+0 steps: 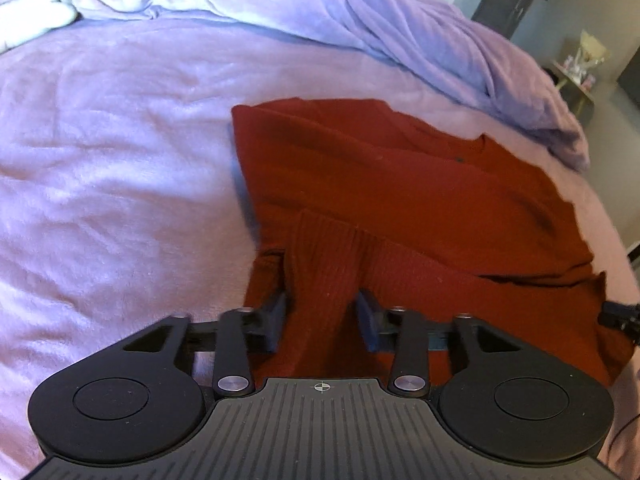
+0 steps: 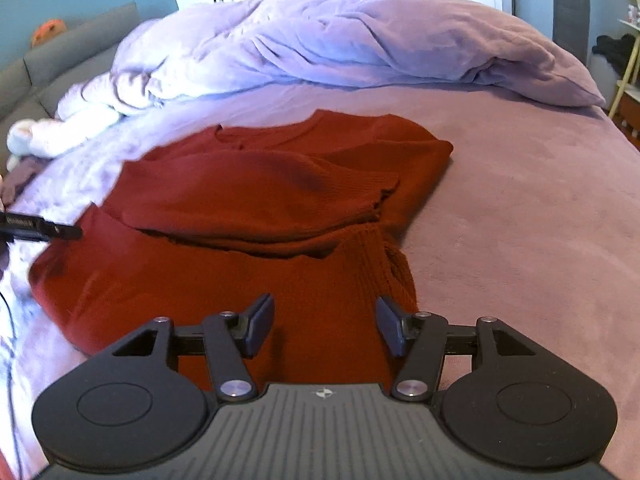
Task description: Fold small clothes
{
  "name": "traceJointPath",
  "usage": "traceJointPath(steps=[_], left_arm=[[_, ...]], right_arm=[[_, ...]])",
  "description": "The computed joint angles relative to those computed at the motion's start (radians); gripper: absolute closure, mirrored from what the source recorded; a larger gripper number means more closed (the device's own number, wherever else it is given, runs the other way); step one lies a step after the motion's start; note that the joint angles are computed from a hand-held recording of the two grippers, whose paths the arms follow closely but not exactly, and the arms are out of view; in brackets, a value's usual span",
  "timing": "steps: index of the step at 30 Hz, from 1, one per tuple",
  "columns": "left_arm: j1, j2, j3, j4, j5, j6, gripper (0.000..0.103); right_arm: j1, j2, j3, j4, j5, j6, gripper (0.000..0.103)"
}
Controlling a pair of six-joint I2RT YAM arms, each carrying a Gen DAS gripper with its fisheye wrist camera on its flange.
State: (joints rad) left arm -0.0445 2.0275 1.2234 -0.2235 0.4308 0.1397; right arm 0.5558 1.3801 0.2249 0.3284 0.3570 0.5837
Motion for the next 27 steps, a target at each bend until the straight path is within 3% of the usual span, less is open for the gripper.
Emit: traceJointPath(steps=[5,10,13,16,18,20,22,25,27], left_arm=[[0.011,-0.003,-0.007,0.003,0.006,0.005,0.085],[0.027,-0.021,-0.027,0.001,0.030,0.027,0.091],[0.025,-0.027,-0.038,0.004,0.041,0.026,0.092],[0.017,-0.026,-0.042,0.013,0.039,0.023,0.092],[0.018,-0.024,-0.037,0.010,0.048,0.020,0.093],[0.017,-0.017,-0.030,0.008,0.047,0.027,0.092],[0.018,-0.006,-0.017,0.000,0.047,0.021,0.091],[0.021,0.011,0.002,-0.004,0.059,-0.018,0.080],[0.021,0.022,0.012,-0.004,0.079,-0.035,0.079]], right_arm=[[-0.032,0.084,0.038,0.034,-0.016,-0.028,0.055],[-0.020,0.055,0.057,-0.007,0.043,-0.054,0.055],[-0.001,0.053,0.069,-0.039,0.111,-0.049,0.055],[-0.013,0.083,0.081,-0.042,0.110,-0.047,0.057],[-0.020,0.124,0.098,-0.041,0.113,-0.044,0.081],[-0.020,0.148,0.105,-0.027,0.107,-0.048,0.091],[-0.013,0.146,0.094,-0.002,0.116,-0.057,0.092],[-0.036,0.145,0.089,0.003,0.088,-0.055,0.091],[-0.052,0.145,0.087,0.006,0.063,-0.051,0.088]])
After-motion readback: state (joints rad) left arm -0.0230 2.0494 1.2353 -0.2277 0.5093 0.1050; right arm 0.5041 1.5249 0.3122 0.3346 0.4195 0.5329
